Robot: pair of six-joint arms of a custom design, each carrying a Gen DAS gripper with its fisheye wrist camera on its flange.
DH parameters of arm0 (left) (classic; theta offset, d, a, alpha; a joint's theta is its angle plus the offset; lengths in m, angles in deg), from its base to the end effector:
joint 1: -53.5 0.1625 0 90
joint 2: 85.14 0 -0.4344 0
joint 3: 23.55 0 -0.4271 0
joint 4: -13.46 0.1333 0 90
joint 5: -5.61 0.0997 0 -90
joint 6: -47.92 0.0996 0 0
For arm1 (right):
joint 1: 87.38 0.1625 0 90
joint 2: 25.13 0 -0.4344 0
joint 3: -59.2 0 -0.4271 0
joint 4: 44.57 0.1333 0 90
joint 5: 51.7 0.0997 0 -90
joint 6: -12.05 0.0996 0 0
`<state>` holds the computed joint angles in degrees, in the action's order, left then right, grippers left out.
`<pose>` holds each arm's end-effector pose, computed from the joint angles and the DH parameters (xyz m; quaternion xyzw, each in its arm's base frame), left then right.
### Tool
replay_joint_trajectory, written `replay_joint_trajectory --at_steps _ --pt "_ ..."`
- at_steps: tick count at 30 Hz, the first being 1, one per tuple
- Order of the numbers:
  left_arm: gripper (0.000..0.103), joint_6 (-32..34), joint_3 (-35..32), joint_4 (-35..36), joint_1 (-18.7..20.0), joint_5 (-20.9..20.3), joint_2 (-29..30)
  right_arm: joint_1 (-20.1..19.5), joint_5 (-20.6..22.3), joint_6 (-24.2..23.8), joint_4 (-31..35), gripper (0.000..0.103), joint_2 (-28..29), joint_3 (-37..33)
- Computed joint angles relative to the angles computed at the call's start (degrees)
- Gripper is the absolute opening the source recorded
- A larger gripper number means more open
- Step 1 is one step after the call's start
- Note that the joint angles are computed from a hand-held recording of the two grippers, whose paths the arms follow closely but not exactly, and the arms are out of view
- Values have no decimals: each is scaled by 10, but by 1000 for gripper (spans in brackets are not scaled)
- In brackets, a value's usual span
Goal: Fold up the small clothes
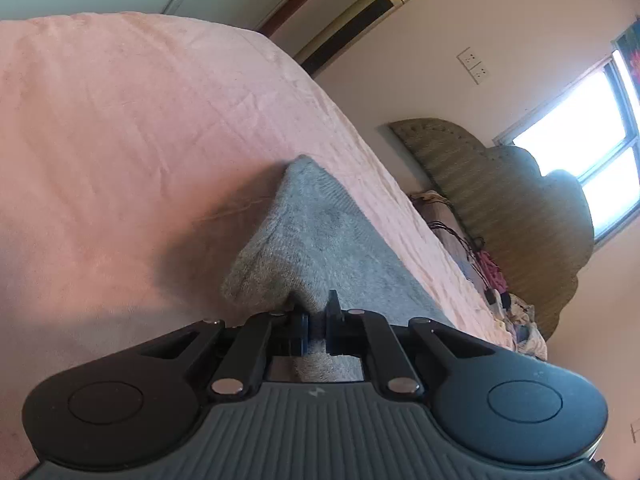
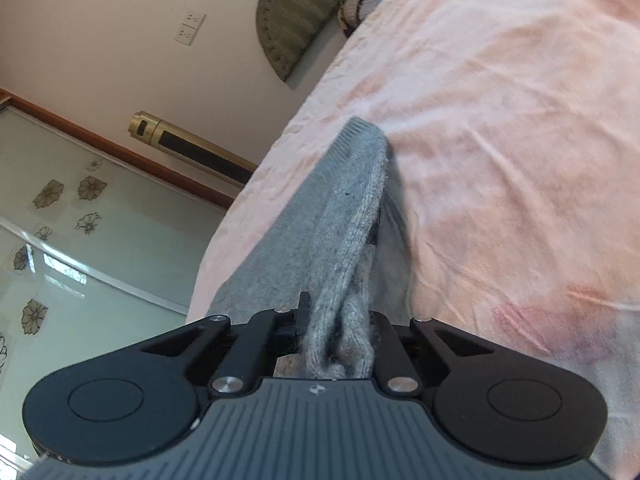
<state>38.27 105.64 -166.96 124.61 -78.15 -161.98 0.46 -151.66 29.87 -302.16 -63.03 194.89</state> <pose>-0.0253 -0.5191 0.2309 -0.0583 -0.9423 0.3283 0.0304 0.1005 -0.4155 0.0659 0.1907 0.7961 -0.5744 0.0071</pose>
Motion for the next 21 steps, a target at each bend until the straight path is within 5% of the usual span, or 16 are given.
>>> replay_joint_trajectory --at_steps 3,8,11,12,15,18,20,21 --pt "5 11 15 34 8 -33 -42 10 6 -14 -1 11 -24 33" --pt "6 22 30 92 45 -27 -72 -4 17 -4 -21 12 -23 100" --pt "12 -27 27 84 65 -23 -53 -17 -6 18 -54 26 16 109" --pt "13 -42 25 74 68 -25 -46 -24 -4 27 -69 40 29 108" --pt "31 -60 22 38 64 -30 -25 -43 37 50 -123 51 63 99" --pt "68 -43 28 -10 51 -37 -8 -30 38 52 -100 59 56 77" --pt "66 -27 32 -29 27 7 3 -28 40 59 -73 59 49 63" --pt "43 -21 31 -27 15 34 7 -24 32 56 -57 52 46 56"
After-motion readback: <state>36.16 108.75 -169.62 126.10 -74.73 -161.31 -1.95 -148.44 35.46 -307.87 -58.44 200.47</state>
